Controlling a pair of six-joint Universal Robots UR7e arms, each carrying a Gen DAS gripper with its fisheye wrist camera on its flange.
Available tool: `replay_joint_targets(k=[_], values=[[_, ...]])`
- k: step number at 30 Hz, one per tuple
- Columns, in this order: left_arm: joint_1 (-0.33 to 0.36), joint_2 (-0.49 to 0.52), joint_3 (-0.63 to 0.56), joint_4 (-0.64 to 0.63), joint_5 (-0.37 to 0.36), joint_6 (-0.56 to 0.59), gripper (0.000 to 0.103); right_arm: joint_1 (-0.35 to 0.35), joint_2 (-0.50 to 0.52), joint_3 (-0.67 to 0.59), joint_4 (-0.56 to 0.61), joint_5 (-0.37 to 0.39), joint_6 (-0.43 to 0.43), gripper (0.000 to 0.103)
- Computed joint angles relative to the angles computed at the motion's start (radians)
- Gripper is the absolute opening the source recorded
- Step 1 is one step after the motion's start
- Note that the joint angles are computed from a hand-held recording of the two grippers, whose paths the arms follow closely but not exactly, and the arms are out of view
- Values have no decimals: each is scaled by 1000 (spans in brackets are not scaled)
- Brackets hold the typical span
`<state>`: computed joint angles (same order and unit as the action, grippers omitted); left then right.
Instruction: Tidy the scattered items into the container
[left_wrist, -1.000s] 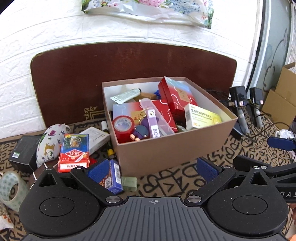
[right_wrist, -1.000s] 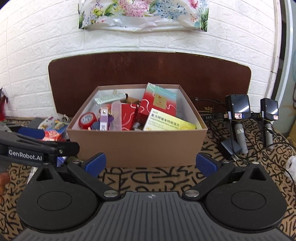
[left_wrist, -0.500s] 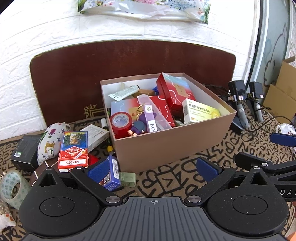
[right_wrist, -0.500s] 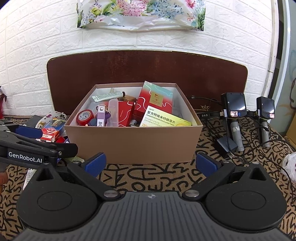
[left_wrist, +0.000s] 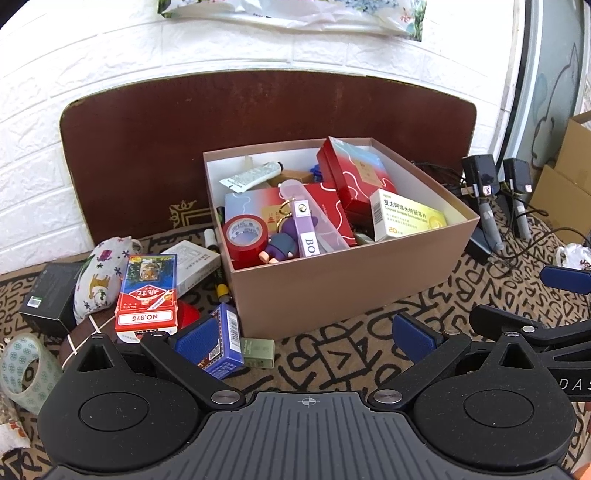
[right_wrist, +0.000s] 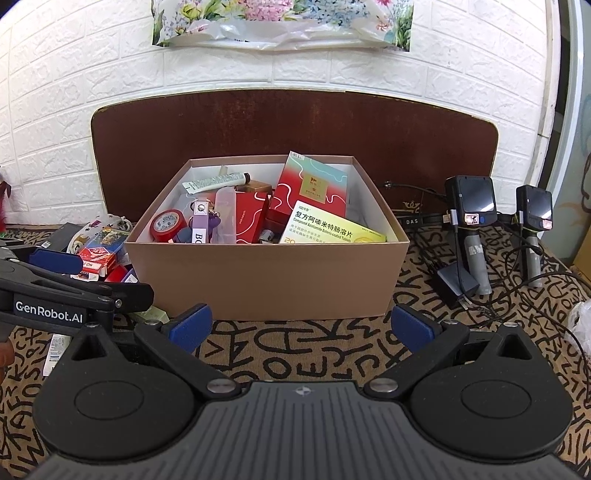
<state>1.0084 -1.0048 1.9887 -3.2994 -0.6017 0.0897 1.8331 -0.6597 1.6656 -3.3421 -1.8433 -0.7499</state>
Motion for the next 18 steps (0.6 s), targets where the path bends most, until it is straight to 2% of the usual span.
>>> replay_joint_targets(k=[11,18], values=[[15,-6,3,-9,-43,-2,103,-6,-1,-7,28,10,25,102],[18,-7,2,1,-44,-10,103,-4,4,-11,28,-1,27,102]])
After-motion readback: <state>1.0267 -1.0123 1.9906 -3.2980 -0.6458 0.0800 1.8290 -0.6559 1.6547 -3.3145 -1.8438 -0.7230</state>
